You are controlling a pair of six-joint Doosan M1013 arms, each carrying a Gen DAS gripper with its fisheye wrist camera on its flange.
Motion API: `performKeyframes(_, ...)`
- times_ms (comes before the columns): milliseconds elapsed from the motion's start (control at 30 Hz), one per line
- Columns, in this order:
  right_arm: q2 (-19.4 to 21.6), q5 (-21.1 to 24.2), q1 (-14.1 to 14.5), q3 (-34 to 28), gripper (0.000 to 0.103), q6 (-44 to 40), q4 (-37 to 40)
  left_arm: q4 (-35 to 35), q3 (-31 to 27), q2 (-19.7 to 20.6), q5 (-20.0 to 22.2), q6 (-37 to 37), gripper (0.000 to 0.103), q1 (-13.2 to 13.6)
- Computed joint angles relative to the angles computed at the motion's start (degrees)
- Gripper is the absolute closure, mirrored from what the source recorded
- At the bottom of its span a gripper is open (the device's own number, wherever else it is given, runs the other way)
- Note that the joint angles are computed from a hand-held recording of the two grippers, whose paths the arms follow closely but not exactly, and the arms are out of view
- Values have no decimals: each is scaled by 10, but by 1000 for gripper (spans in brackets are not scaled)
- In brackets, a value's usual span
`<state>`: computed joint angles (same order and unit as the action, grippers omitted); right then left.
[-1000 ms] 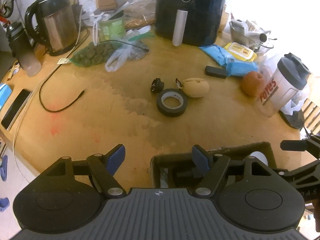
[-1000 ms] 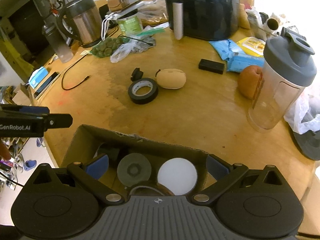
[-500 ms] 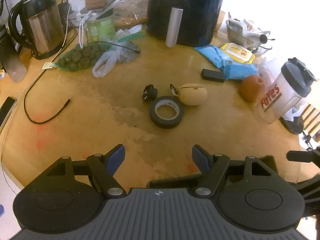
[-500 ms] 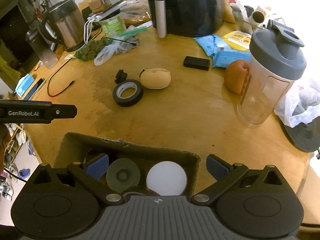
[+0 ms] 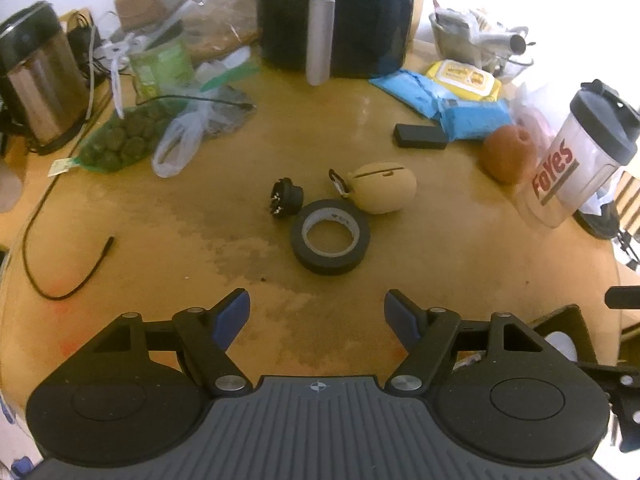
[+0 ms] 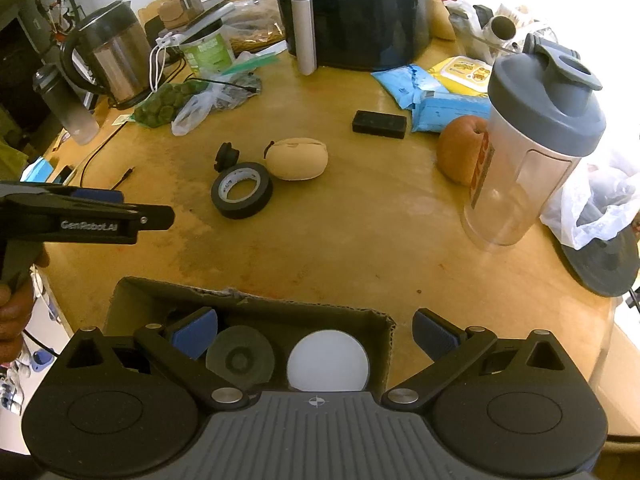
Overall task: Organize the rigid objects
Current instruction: 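Grasp the black tape roll on the table with the left tool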
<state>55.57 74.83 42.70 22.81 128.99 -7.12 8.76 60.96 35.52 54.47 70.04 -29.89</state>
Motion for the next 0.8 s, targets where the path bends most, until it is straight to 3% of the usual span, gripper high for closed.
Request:
performKeyframes(400, 3, 20, 1, -7, 0, 26, -12, -41, -57, 44, 25, 103, 29, 11)
performKeyframes(800, 0, 28, 1, -1, 0, 48, -22, -39, -147, 112, 96, 159, 29, 13)
